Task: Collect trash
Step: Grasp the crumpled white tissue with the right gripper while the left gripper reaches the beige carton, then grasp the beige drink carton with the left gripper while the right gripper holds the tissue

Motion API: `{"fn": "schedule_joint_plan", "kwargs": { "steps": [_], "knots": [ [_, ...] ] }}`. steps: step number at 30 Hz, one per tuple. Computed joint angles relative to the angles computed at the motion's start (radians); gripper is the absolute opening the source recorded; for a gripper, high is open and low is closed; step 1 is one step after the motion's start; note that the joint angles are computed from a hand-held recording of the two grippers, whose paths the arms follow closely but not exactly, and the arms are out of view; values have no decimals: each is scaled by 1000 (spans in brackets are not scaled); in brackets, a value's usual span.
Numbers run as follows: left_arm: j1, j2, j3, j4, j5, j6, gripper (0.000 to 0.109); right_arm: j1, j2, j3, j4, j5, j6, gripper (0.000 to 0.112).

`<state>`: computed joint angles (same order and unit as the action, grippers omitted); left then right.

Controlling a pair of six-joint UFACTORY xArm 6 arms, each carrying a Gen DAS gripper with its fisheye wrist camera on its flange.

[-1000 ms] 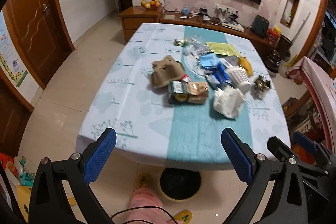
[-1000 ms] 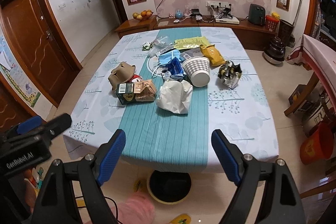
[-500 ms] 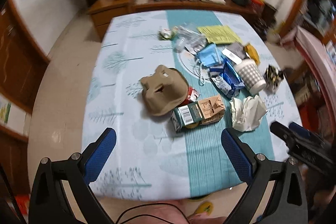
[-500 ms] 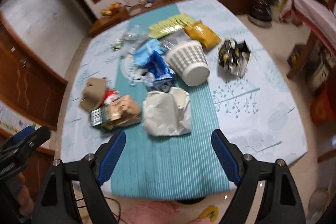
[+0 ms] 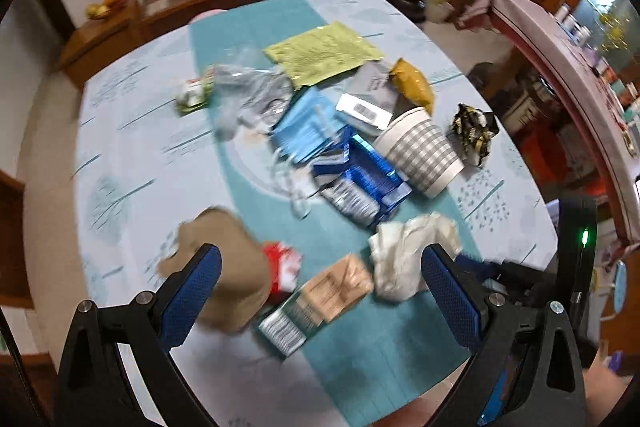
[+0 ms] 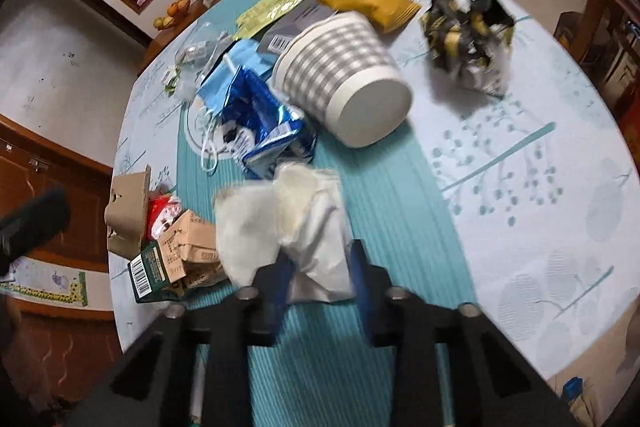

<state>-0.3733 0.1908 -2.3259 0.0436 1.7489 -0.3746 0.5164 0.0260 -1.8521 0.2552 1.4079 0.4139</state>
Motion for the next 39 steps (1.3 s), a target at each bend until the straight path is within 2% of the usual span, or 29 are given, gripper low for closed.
{"fn": "schedule_joint_plan", "kwargs": {
  "steps": [3,8,14,18,23,25,27,32,39],
  "knots": [
    [16,106,-132,-54,40,15,99,8,-12,12,-11,-20,9,23],
    [34,143,-166,-120,57,44,99,-2,-37,12,-41,-16,67,23],
    [59,47,2,-159,15,148,82,-24,-73,29,-30,-14,94,23],
    [82,-13,106,-222,27,236,81,-25,-97,57,-16,-25,98,23],
    [42,-103,237,-182,25,353,81,-11,-111,84,-23,-25,118,23],
    [24,-145,304,-154,18,382,77,-6,-126,106,-21,-33,124,23],
    [24,-167,342,-161,23,388,66,1,-139,123,-28,-41,129,23],
    [40,-177,388,-204,47,363,52,15,-185,188,-29,-72,161,23],
    [18,-191,448,-216,48,293,51,27,-243,274,-21,-120,201,23]
  ]
}}
